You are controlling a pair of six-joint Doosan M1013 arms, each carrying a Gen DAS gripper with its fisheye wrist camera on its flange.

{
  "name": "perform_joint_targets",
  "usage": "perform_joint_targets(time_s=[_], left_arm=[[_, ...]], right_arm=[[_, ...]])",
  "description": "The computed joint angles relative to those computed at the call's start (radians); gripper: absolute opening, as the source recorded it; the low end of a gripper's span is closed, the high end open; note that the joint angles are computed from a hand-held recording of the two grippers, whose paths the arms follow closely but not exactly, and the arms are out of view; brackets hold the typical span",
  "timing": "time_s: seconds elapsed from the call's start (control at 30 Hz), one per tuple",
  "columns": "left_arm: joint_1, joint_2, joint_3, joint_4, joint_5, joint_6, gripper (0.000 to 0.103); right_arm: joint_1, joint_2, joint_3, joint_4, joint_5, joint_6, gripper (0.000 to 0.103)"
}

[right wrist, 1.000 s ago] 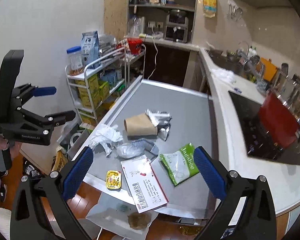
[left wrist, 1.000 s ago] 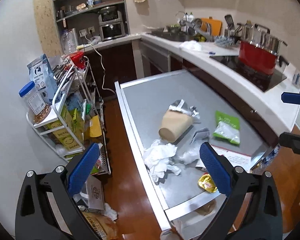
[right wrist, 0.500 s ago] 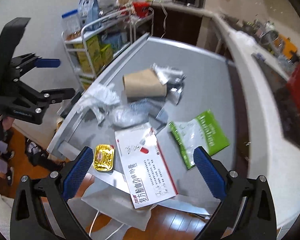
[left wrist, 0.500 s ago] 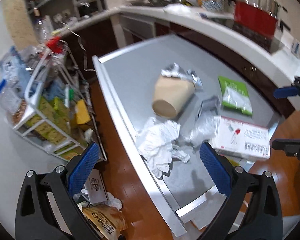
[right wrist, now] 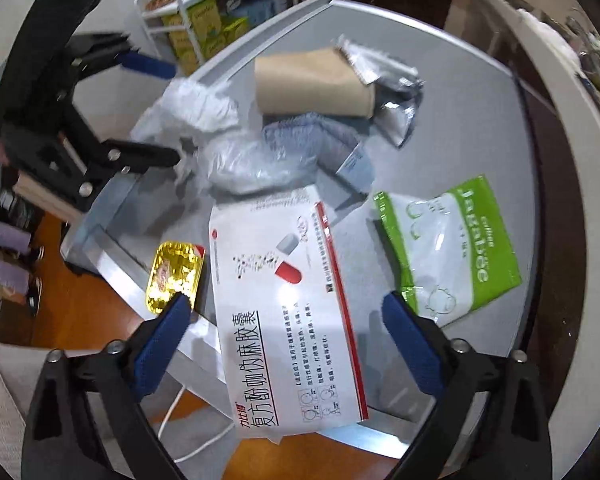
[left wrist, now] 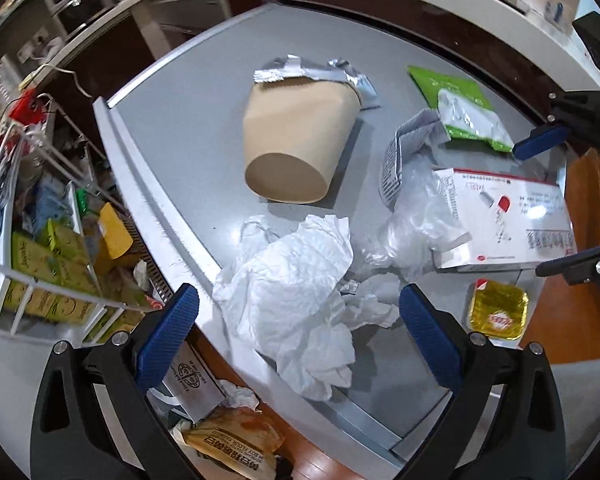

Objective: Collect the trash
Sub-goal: 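Grasp the crumpled white tissue with the left tool while the right tool grasps the white medicine box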

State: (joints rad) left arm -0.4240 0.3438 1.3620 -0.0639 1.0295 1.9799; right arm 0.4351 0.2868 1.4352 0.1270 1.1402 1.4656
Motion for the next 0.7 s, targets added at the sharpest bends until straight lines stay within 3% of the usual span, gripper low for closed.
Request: perform_joint_targets(time_s=[0.1, 0.3, 0.4, 0.53, 0.7], left_arm=[[0.005, 0.009, -0.01, -0.033, 0.014, 0.025, 0.092], [0.009, 0.034, -0.035, -0.05, 0.059, 0.063, 0.067], [0.015, 0.038, -0.04, -0.07, 0.07, 0.067, 0.05], [0.033, 0.04, -0.05, -0.124, 0.084, 0.05, 0.043], [0.044, 0.016, -0.031, -0.148, 0.066, 0.024, 0.043]], right_arm=[[-0.005, 0.011, -0.004, 0.023, 0.026, -0.021, 0.073], [-0.022, 0.017, -0.004, 0.079, 0.034, -0.041, 0.072], [-0.027, 0.016, -0.002, 0.091, 0.032, -0.039, 0.072], [-0.045, 0.002, 0.015, 0.112, 0.009, -0.018, 0.072], [-0.055, -0.017, 0.024, 0.125, -0.014, -0.006, 0.072]])
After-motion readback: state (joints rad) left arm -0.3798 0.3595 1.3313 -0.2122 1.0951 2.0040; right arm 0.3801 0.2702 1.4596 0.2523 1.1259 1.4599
